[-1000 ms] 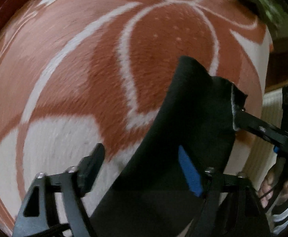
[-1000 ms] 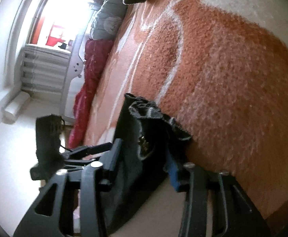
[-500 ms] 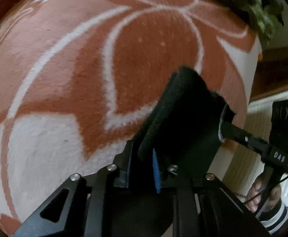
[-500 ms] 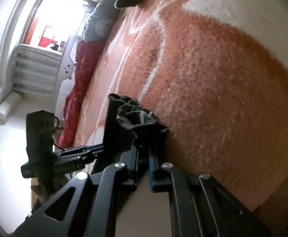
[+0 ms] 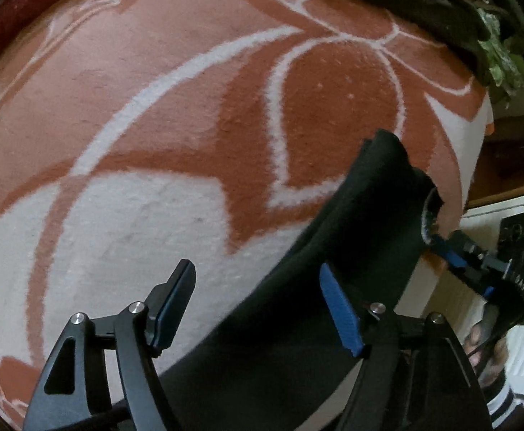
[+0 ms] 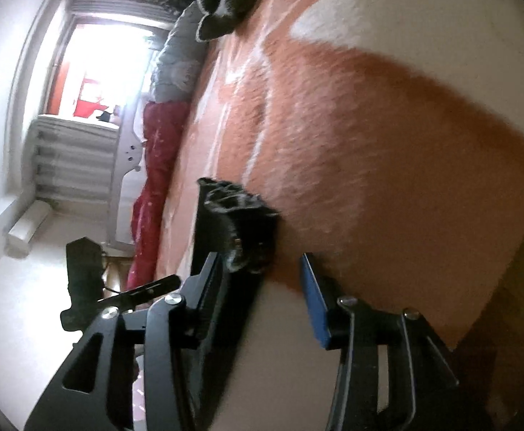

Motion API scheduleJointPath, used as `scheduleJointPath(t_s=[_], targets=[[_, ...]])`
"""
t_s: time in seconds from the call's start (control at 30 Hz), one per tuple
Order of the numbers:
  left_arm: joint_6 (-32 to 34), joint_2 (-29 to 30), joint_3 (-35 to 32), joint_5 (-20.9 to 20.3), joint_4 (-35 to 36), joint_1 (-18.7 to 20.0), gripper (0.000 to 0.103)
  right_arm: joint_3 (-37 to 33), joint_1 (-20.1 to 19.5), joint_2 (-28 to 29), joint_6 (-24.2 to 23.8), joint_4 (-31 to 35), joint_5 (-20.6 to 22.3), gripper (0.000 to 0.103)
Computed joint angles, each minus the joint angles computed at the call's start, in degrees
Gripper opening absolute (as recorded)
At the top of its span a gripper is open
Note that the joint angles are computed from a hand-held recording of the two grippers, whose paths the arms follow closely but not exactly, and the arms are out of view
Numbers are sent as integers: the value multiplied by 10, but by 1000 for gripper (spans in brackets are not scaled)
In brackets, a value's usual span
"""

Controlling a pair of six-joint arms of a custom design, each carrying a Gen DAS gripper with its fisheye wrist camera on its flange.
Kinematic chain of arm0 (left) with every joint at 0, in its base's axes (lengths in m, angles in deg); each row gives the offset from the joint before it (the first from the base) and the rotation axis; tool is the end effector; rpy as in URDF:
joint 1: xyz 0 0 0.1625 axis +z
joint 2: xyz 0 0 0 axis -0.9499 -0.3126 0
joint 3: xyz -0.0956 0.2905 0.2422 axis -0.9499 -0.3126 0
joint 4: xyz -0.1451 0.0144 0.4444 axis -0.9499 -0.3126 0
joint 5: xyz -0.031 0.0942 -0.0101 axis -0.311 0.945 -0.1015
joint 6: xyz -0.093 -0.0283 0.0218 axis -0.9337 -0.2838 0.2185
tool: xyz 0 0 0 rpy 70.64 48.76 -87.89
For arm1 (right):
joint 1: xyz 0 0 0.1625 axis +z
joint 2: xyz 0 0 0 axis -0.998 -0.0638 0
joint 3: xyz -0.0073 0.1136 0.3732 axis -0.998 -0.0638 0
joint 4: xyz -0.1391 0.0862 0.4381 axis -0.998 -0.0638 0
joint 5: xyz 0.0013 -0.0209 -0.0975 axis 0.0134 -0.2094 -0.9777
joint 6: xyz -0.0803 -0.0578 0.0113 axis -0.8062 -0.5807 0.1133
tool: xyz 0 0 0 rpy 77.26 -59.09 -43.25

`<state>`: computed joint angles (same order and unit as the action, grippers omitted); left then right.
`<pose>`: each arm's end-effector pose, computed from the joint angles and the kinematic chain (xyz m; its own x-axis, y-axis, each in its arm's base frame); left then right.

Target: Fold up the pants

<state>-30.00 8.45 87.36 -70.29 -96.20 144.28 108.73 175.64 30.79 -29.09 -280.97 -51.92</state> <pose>-0.0822 -0.8816 0.1603 -0.7695 0.3618 -0.5263 0.3487 0.9284 0.1283 0.1349 -0.6427 0.0165 -0.9305 0.2251 -0.2889 0.3560 0.7413 -0.5690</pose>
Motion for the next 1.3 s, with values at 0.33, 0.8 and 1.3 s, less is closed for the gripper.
scheduleJointPath(t_s=[0.33, 0.8, 1.3], targets=[[33, 114, -156, 0, 106, -9, 75, -46, -19, 49, 26, -13, 85, 47], [188, 208, -294, -7, 207, -17, 85, -55, -31, 61, 16, -21, 123, 45], [231, 59, -64, -115, 64, 3, 11, -46, -46, 63, 27, -40, 170, 21]])
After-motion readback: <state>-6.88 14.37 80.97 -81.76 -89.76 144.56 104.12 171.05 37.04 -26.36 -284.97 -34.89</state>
